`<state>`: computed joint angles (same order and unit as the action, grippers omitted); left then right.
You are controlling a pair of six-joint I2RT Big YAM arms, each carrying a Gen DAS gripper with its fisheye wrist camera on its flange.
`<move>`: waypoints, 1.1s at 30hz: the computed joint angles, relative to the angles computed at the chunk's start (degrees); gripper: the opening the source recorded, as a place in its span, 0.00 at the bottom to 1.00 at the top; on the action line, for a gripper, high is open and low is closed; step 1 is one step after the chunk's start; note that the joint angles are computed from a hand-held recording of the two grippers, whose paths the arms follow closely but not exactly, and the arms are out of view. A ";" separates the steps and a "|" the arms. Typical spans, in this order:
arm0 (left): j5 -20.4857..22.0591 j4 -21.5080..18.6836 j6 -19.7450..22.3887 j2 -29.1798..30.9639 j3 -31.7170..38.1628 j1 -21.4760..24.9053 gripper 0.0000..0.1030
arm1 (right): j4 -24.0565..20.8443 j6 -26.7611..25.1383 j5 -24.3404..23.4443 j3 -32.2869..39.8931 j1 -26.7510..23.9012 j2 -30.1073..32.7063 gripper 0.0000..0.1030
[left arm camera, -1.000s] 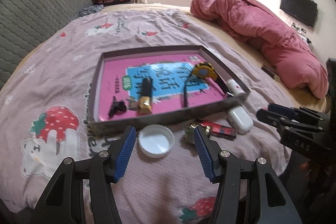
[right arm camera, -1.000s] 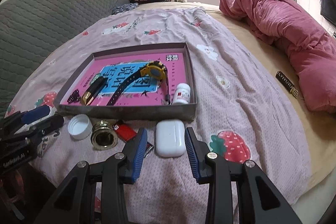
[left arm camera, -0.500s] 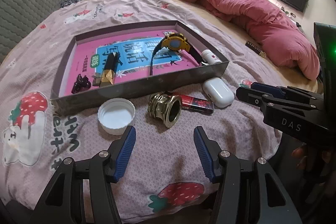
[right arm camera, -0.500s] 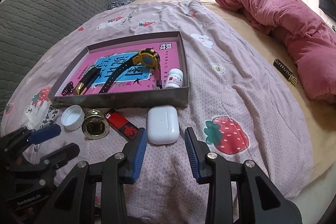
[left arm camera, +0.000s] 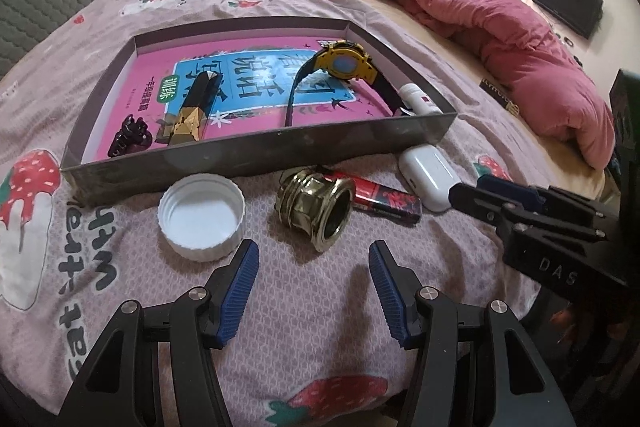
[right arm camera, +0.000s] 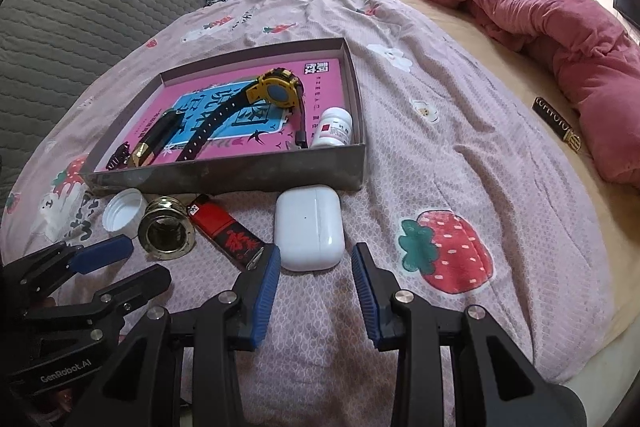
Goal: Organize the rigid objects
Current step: 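Move the left tool toward the brass fitting while the right tool approaches the white earbud case, then grasp the brass fitting with the left tool while the right tool grasps the earbud case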
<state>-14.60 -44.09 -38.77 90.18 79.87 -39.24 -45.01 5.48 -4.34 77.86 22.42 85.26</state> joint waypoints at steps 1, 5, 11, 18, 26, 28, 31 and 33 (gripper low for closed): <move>0.17 0.02 0.00 0.27 0.24 0.14 0.57 | -0.09 0.00 -0.04 0.17 -0.02 0.33 0.36; 1.00 0.90 -0.19 0.89 0.44 0.95 0.57 | -0.40 0.08 -0.75 0.59 -0.11 1.32 0.36; 1.75 1.69 0.15 2.12 1.10 1.38 0.57 | 0.39 -1.00 -0.52 0.72 0.51 2.15 0.45; 2.25 2.40 0.65 3.27 1.98 1.63 0.57 | 1.76 -0.54 -0.51 1.32 0.38 3.69 0.46; 2.49 3.23 -0.03 4.33 2.72 2.21 0.57 | 2.17 -1.91 0.02 2.15 0.50 5.15 0.47; 1.93 3.06 0.66 4.61 2.98 2.12 0.57 | 2.82 -2.88 1.43 1.95 1.01 5.20 0.47; 0.33 2.33 1.63 4.91 3.37 1.90 0.48 | 3.42 -2.92 1.56 1.96 1.14 5.28 0.47; 0.85 2.67 1.70 4.82 3.21 2.16 0.47 | 3.82 -2.39 0.39 1.75 0.79 5.16 0.45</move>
